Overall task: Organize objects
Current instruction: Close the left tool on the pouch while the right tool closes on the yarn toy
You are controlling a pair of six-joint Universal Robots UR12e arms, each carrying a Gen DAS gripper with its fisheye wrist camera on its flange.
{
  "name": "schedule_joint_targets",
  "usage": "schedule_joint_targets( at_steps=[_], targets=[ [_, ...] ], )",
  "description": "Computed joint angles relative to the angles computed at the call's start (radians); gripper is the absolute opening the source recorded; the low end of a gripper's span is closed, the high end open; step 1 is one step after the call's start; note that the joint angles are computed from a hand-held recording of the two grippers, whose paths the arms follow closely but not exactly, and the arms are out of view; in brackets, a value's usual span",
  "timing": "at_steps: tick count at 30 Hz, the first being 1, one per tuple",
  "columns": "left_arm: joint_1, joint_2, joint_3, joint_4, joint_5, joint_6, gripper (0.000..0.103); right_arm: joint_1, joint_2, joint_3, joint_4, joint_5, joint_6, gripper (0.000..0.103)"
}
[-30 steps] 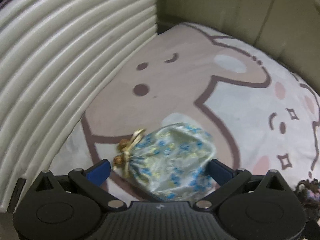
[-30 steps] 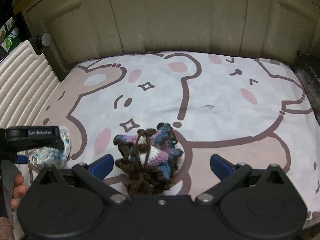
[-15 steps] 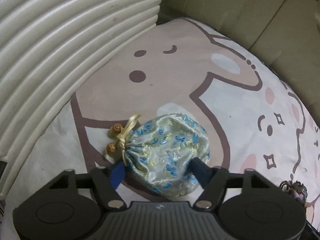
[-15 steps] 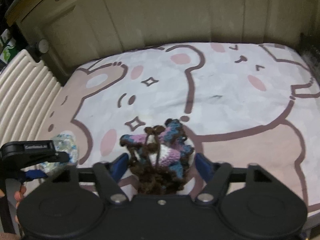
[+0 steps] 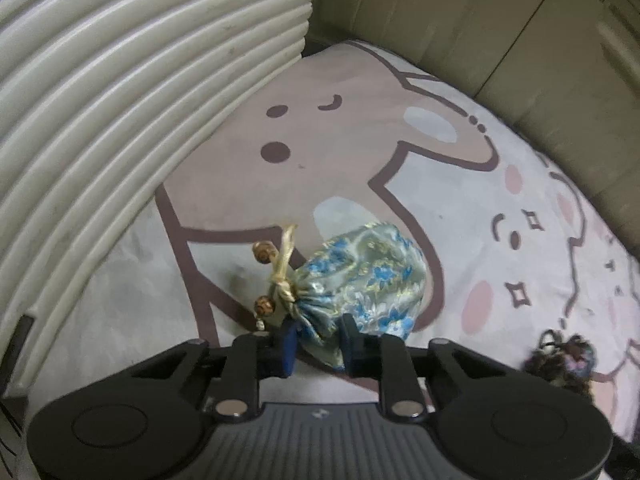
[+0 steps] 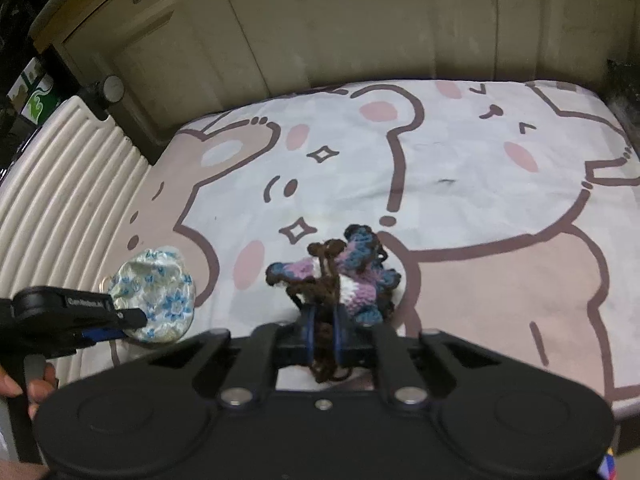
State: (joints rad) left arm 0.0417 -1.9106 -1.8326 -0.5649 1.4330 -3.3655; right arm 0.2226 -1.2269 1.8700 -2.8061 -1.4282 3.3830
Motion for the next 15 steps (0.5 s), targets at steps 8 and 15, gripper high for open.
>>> schedule_joint_targets(
  at_steps=[8,15],
  targets=[
    [0.016,0.044,-0.025,-0.071,-0.083,0.054,0.018,-0.003,-0.06,0.032,0.061,0.015,-0.015,0.009],
    [0.023,0.09,-0.038,-0.198,-0.12,0.24,0.017,-0.012,-0.126,0.068,0.142,0.076,-0.027,0.009]
  ],
)
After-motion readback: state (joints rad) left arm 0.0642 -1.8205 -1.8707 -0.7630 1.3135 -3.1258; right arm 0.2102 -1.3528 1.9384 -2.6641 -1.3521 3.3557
